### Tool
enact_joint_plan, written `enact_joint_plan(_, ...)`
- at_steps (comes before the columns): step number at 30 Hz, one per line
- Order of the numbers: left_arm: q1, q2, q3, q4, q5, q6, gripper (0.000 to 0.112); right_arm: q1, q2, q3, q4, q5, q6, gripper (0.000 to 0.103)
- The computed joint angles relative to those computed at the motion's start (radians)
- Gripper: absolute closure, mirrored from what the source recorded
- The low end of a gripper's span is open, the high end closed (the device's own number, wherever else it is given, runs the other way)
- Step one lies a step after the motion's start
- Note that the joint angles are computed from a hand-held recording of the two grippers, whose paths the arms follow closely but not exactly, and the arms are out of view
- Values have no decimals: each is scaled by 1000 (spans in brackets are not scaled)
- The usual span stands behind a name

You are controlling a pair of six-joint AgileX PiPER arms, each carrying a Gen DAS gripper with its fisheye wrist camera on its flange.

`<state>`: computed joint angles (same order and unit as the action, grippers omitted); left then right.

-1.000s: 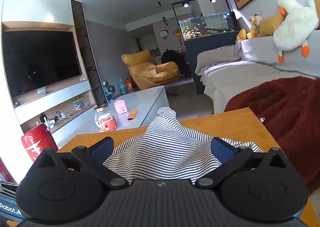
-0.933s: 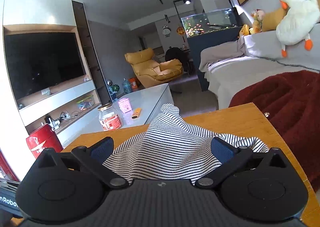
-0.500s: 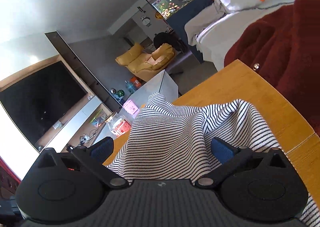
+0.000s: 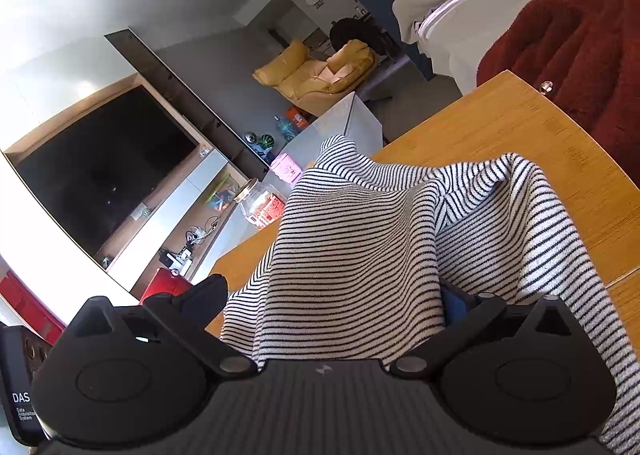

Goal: Fold clothes
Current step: 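Move both grippers onto the striped shirt and grasp its collar edge, then lift the shirt with both grippers and spread it flat on the table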

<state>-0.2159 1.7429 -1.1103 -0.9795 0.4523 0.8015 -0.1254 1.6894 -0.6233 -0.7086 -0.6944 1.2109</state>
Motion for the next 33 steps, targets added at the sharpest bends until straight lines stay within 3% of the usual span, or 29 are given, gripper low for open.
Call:
enact_joint_plan(2, 0, -6, 17, -56, 6, 60, 33, 0, 1, -13, -30, 11, 19, 0)
enact_joint_plan(4, -26, -22, 51, -60, -72, 59, 62, -8, 15, -46, -86, 29, 56, 0)
enact_joint_plan(7, -37, -48, 114, -127, -165, 99, 90, -3, 15, -61, -126, 48, 75, 0)
enact_joint_plan(9, -12, -69, 145, -178, -151, 147, 95, 6, 13, -71, -160, 63, 88, 0)
enact_joint_plan(12, 39, -120, 191, -179, -103, 167, 99, 17, 9, -77, -229, 48, 127, 0)
enact_joint_plan(16, 174, -213, 290, -273, 57, 346, 97, 52, -5, -57, -320, -5, 171, 0)
enact_joint_plan(17, 209, -225, 305, -279, 102, 381, 92, 66, -11, -53, -337, -10, 181, 0)
enact_joint_plan(19, 261, -218, 310, -287, 181, 416, 70, 95, -22, -52, -369, -8, 204, 0)
enact_joint_plan(20, 280, -210, 310, -297, 212, 434, 69, 114, -30, -55, -374, 14, 212, 0)
enact_joint_plan(23, 261, -198, 324, -366, 169, 489, 80, 169, -54, -76, -390, 113, 251, 0)
enact_joint_plan(24, 248, -197, 329, -389, 141, 498, 97, 184, -60, -85, -404, 142, 271, 0)
enact_joint_plan(25, 248, -193, 326, -399, 128, 498, 100, 196, -65, -91, -420, 164, 293, 0)
enact_joint_plan(31, 361, -205, 264, -431, 198, 517, 103, 202, -99, -140, -658, 225, 594, 0)
enact_joint_plan(33, 414, -194, 201, -410, 225, 489, 103, 225, -132, -143, -666, 295, 634, 0)
